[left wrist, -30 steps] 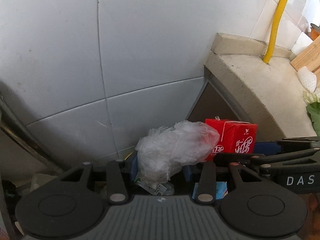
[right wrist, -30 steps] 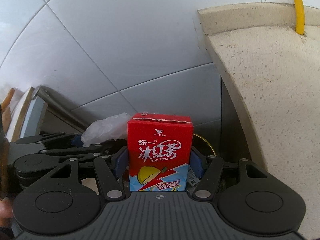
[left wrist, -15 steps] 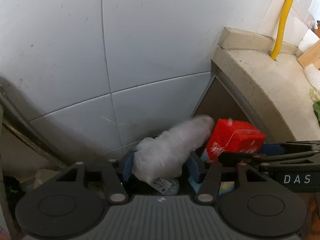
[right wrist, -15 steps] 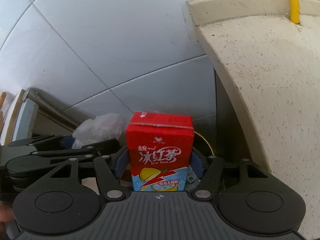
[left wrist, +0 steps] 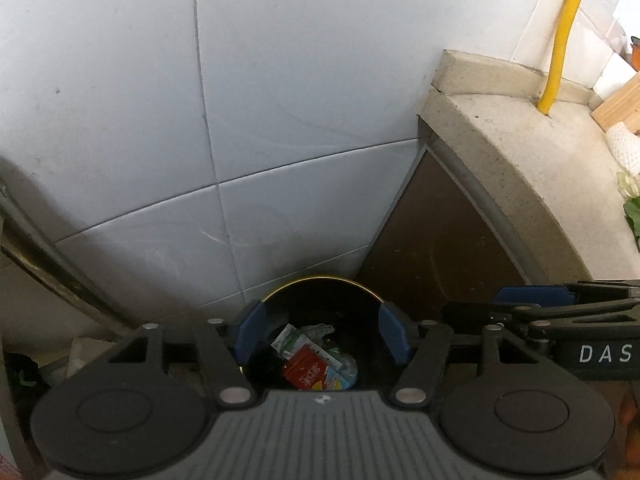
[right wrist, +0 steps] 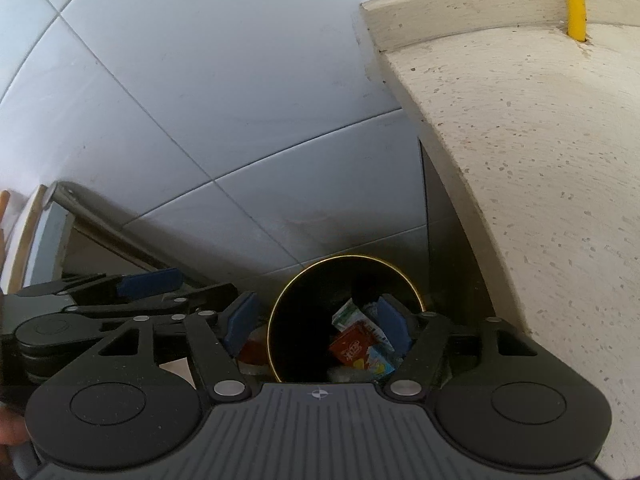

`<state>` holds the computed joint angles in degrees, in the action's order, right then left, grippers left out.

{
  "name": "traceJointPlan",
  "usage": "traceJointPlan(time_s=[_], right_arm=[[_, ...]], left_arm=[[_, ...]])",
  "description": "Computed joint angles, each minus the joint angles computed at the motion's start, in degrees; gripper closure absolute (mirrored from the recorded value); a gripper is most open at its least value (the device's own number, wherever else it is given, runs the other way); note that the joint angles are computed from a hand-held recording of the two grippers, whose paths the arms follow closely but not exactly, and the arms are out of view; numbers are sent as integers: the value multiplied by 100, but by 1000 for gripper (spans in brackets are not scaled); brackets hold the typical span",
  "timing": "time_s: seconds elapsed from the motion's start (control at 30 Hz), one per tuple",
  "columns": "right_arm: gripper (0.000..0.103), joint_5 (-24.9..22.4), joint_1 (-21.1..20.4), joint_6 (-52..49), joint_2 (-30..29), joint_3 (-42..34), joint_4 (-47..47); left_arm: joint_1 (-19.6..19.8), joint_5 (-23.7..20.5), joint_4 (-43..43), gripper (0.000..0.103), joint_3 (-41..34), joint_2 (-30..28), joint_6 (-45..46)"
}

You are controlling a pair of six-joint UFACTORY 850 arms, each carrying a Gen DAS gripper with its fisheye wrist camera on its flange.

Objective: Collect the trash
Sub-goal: 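Raise both open tools back up to the counter pile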

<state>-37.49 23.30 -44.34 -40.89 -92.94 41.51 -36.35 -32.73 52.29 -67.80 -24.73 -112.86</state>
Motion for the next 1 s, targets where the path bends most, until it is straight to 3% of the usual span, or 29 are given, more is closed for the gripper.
traceJointPlan(time_s=[0.6, 1.0], right_arm=[[27, 206, -23, -286, 300, 303, 258], [24, 520, -47, -736, 696, 622, 674]], left_arm=[[-112, -146, 627, 45, 67, 91, -521], [-409, -1021, 1884, 45, 111, 163, -1433]])
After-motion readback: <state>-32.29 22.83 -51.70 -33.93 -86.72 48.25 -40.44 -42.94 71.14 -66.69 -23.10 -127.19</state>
